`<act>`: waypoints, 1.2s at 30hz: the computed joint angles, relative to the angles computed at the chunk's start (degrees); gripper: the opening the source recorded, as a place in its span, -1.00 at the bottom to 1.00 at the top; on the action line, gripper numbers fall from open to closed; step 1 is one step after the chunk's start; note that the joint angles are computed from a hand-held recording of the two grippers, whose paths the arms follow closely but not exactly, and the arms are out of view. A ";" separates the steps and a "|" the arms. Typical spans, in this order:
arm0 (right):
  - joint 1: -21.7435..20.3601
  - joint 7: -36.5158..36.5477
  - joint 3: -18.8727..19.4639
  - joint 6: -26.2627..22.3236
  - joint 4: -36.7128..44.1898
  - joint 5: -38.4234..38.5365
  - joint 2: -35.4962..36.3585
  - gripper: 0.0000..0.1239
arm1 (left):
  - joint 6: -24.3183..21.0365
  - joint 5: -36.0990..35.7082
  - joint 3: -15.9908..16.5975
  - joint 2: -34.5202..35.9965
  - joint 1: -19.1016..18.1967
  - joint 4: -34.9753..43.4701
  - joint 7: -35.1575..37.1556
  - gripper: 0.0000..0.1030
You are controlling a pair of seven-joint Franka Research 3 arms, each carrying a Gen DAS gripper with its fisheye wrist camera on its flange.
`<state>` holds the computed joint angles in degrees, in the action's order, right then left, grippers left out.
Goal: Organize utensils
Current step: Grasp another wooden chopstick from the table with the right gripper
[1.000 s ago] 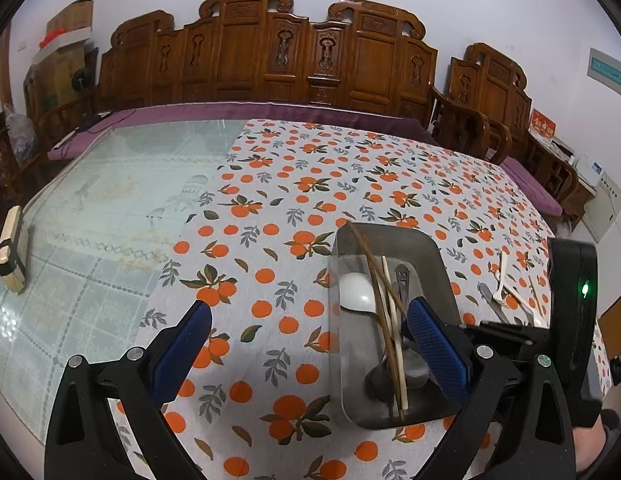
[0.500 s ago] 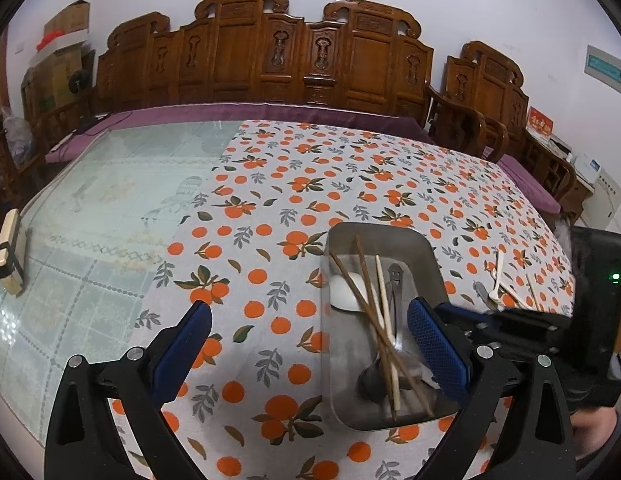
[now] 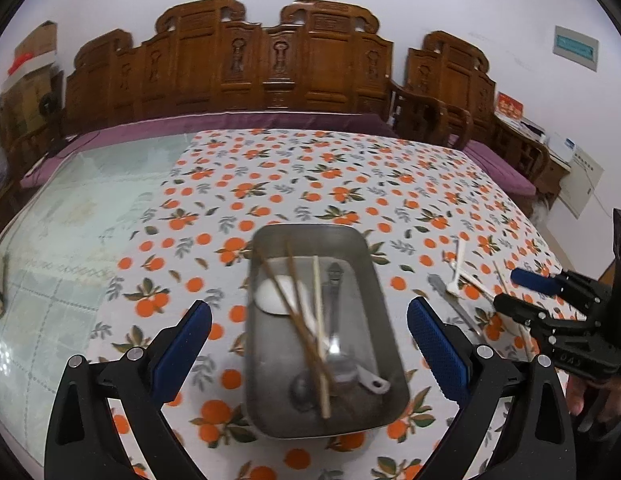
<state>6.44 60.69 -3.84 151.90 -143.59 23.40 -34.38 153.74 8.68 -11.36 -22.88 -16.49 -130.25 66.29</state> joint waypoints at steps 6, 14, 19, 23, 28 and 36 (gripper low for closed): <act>-2.87 -0.56 -2.08 1.61 -2.88 -0.24 -0.81 -0.03 | -0.10 -0.25 -0.61 1.03 -1.23 0.32 0.18 0.84; -7.38 1.42 -2.28 1.06 -2.09 -2.34 2.89 -0.03 | 0.63 -0.65 -1.58 2.17 -2.54 0.61 0.48 0.84; -9.52 2.74 -1.51 -0.29 -1.34 -5.26 5.45 -0.13 | 1.24 -0.90 -2.07 2.99 -3.63 0.89 0.37 0.84; -10.89 4.63 -1.11 -0.18 -0.90 -7.06 6.60 -0.24 | 1.96 -0.56 -2.68 3.53 -4.24 0.97 0.07 0.84; -11.28 5.88 -2.01 -1.34 0.32 -6.96 7.76 -0.33 | 2.07 0.79 -3.75 4.19 -4.63 0.99 -0.97 0.84; -13.07 7.77 0.10 -3.34 0.74 -12.49 8.94 -0.54 | 1.28 3.43 -5.16 4.61 -4.89 1.26 -3.87 0.84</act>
